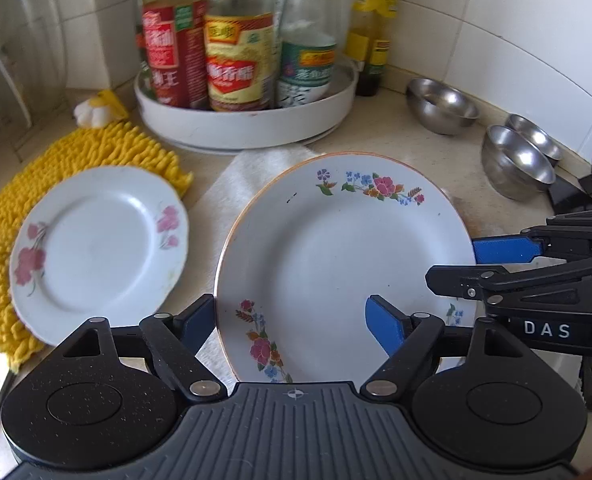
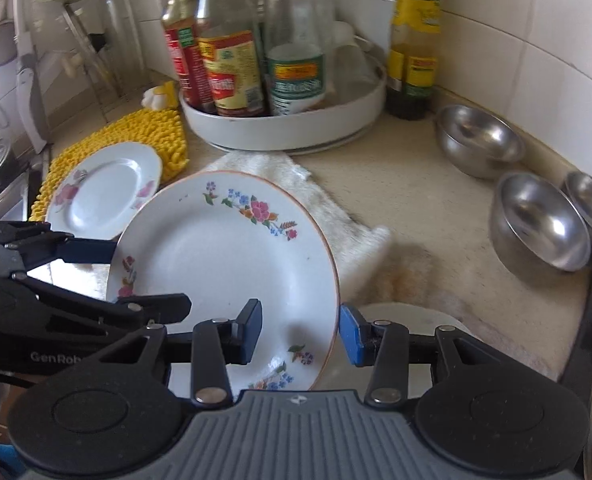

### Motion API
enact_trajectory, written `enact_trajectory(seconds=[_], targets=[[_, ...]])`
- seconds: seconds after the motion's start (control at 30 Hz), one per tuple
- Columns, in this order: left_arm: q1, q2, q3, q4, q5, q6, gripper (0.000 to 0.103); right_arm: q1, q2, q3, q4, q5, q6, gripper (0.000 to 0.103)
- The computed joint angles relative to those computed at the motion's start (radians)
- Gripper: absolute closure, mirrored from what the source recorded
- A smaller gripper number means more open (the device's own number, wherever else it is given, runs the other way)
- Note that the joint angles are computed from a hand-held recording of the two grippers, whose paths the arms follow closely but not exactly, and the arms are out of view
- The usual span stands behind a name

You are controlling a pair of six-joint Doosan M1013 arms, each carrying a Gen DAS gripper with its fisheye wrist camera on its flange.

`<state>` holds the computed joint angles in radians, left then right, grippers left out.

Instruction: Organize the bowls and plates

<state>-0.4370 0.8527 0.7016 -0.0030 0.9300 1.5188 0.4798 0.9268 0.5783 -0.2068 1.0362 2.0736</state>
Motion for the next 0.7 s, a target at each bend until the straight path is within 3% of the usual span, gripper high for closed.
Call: enact_trajectory(seconds=[0.2, 0.43, 0.53, 0.57, 0.7], targets=[[-0.015, 0.027, -0.042, -0.058, 0.049, 0.081, 0.019, -0.007, -0.072, 0.133, -0.020, -0.036, 0.107, 0.058], [-0.030, 0.038, -0.058, -0.159, 0.054, 0.211, 0.019, -0.013, -0.139, 0.251, -0.084, -0.043, 0.239, 0.059], [-0.037, 0.048, -0.067, -0.217, 0.078, 0.290, 0.021, -0.009, -0.159, 0.279, -0.156, -0.029, 0.300, 0.059], [-0.041, 0.042, -0.055, -0.239, 0.062, 0.327, 0.026, -0.009, -0.167, 0.293, -0.180, -0.028, 0.328, 0.059], [-0.046, 0.053, -0.085, -0.295, 0.076, 0.387, 0.025, -0.011, -0.192, 0.327, -0.246, -0.021, 0.403, 0.059]])
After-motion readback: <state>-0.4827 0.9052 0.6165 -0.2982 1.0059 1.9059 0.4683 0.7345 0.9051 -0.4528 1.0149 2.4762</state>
